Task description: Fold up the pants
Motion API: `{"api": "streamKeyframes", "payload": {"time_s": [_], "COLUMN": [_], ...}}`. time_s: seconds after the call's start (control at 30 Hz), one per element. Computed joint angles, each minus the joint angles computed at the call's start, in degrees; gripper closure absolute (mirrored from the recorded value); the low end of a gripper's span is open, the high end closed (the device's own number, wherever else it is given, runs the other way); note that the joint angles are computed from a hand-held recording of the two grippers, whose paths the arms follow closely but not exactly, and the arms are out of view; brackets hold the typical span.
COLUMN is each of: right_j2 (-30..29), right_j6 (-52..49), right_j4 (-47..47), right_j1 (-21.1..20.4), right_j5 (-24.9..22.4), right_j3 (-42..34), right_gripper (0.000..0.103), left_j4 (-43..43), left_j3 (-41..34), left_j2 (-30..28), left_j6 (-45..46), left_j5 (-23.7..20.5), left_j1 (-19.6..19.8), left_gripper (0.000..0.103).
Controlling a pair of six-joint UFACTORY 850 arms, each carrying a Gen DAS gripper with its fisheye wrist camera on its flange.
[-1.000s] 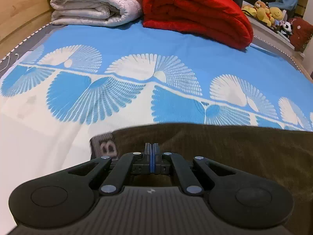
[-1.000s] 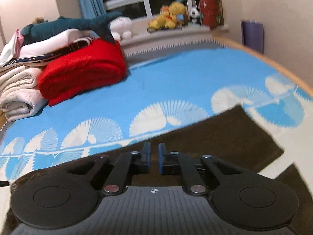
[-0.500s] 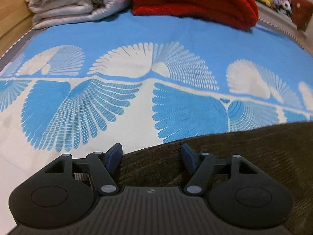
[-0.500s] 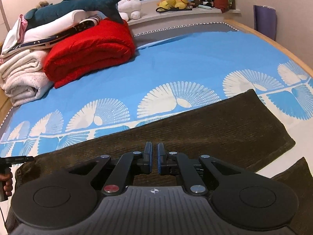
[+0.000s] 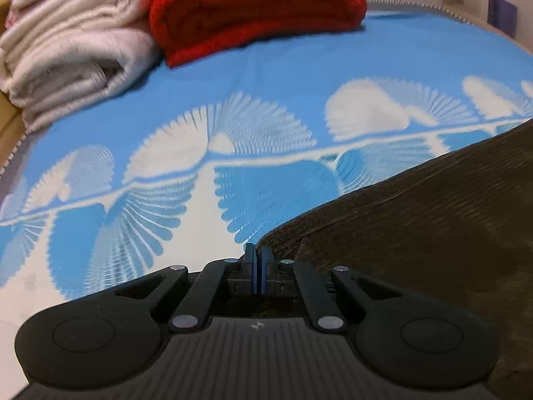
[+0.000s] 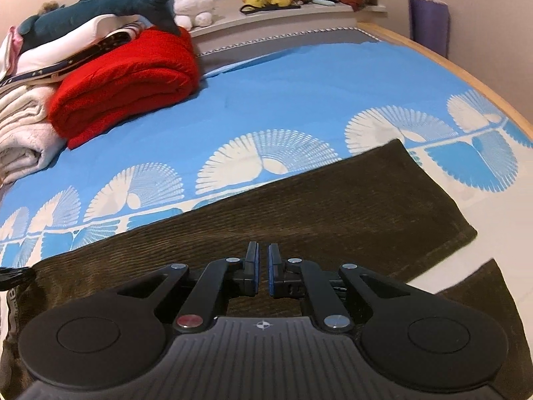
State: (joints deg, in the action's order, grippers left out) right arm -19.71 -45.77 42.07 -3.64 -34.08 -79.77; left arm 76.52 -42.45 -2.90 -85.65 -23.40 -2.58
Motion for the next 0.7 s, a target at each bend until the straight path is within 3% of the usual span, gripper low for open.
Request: {"api": "streamKeyframes", "payload": {"time_s": [0.17,0.23,0.37,0.47,0.53,0.57,0.63,0.67,0.7], "right_j2": [-0.43,-0.34,0.67,1.85,2.36,2.45,2.24,2.03,1.74], "right_j6": [6.56,9.26,11.6,11.03,11.27,11.31,12.17,12.81,13.54], "right_j4": [-3.09,-4.58,-5.13,-4.45,-5.24,-5.44,-6.08,-6.38,-6.49], "right_j1": [-0.68,-0.77,-0.76,-0.78,-0.59,-0.58,-0.71,-0.82,-1.0], "right_j5": [-1.17,-1.95,-3.13,-3.96,-4.45,-4.74,-5.32,-5.51,-5.74], "right_j3": [-0.12,0.14,1.45,2.87,3.55,3.75,3.62,3.46,3.19], "right_gripper": [0.098,0.098,0.098,0.098,0.098,0.098,0.098,0.098,0.098], "left_j4": [-11.65,-15.92,-29.15,-39.17,-39.59,-40.36,-48.93,-53.63,-59.33], "left_j3": [3.88,6.98,13.62,17.01,17.83,18.8,20.86,21.72,22.45], "left_j2": [11.59,18.52,31.48,35.1,35.93,38.26,42.99,44.55,45.41], "left_j6": [14.33,18.19,25.9,33.42,30.67,27.12,26.45,27.31,29.29], "left_j5": [-5.14,-7.74,-13.39,-15.36,-18.15,-17.49,-13.99,-13.14,-12.96], "left_j1": [-7.76,-13.02,-27.31,-32.99,-33.1,-30.49,-21.73,-17.43,-12.61], "left_gripper": [0.102,0.102,0.102,0.103,0.099,0.097,0.084,0.067,0.058]}}
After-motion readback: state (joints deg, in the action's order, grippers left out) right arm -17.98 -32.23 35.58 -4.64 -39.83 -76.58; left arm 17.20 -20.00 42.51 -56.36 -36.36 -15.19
